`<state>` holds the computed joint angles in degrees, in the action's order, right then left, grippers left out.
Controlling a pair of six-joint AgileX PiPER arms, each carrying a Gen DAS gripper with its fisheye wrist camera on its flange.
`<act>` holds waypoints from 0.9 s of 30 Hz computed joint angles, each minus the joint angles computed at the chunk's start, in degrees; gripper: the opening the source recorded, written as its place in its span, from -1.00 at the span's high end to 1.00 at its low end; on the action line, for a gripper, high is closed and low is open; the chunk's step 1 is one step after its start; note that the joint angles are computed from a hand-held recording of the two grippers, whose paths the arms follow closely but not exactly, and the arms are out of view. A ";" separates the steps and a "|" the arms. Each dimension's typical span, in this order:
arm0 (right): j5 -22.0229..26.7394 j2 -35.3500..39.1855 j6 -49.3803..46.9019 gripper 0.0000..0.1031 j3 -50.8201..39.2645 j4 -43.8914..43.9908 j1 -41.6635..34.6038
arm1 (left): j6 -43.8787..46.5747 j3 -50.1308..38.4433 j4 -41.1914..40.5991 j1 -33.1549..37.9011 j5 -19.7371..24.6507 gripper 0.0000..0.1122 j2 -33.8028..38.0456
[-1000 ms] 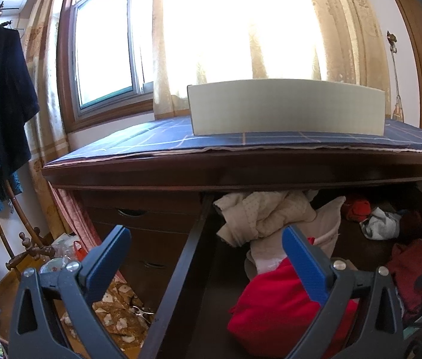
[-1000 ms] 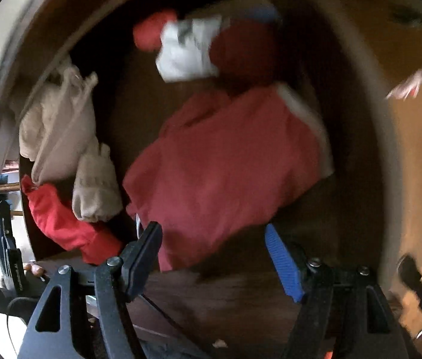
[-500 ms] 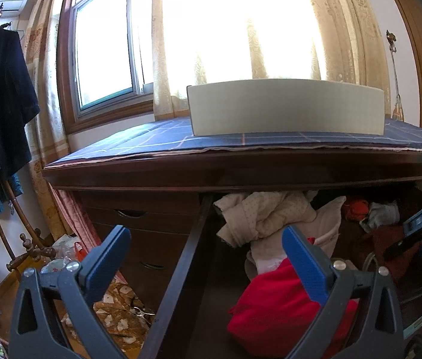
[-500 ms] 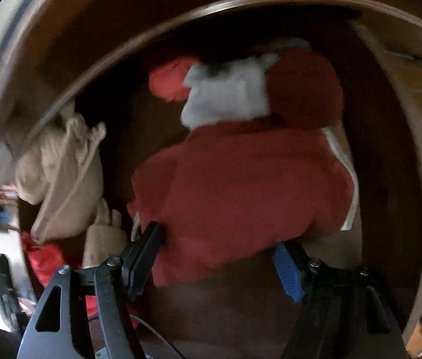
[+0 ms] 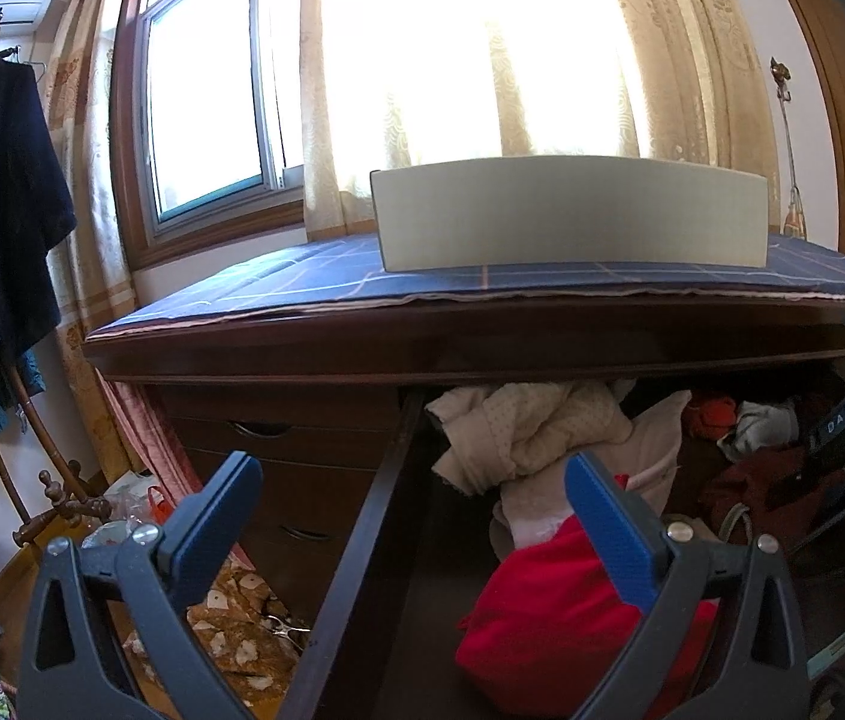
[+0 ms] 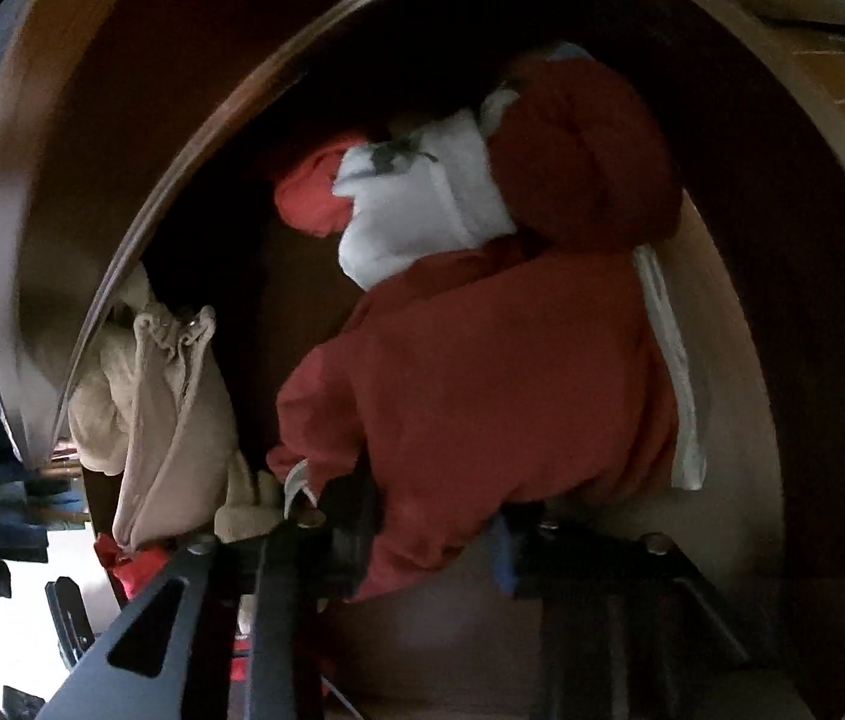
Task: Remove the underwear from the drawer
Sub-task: 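Grasp the dark red garment with the right gripper and lift it, then carry the dark red garment up over the white box with the right gripper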
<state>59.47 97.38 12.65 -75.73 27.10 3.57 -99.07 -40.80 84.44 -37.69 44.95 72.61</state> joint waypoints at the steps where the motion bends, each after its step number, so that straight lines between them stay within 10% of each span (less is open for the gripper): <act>1: 0.05 -0.47 -0.68 0.47 0.00 -0.09 0.02 | -0.05 0.06 0.03 0.00 -0.01 -0.83 -0.02; 14: 1.10 -23.08 -4.64 0.52 -0.03 -11.02 2.38 | -0.74 0.25 0.39 -0.77 1.16 -0.83 0.09; 27: -8.70 -23.94 -6.51 0.51 -8.01 -10.77 8.11 | -1.10 0.56 1.22 -0.72 1.21 -0.83 0.05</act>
<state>50.77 73.44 6.14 -83.75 16.33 11.68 -100.18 -40.25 85.66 -38.41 46.17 72.66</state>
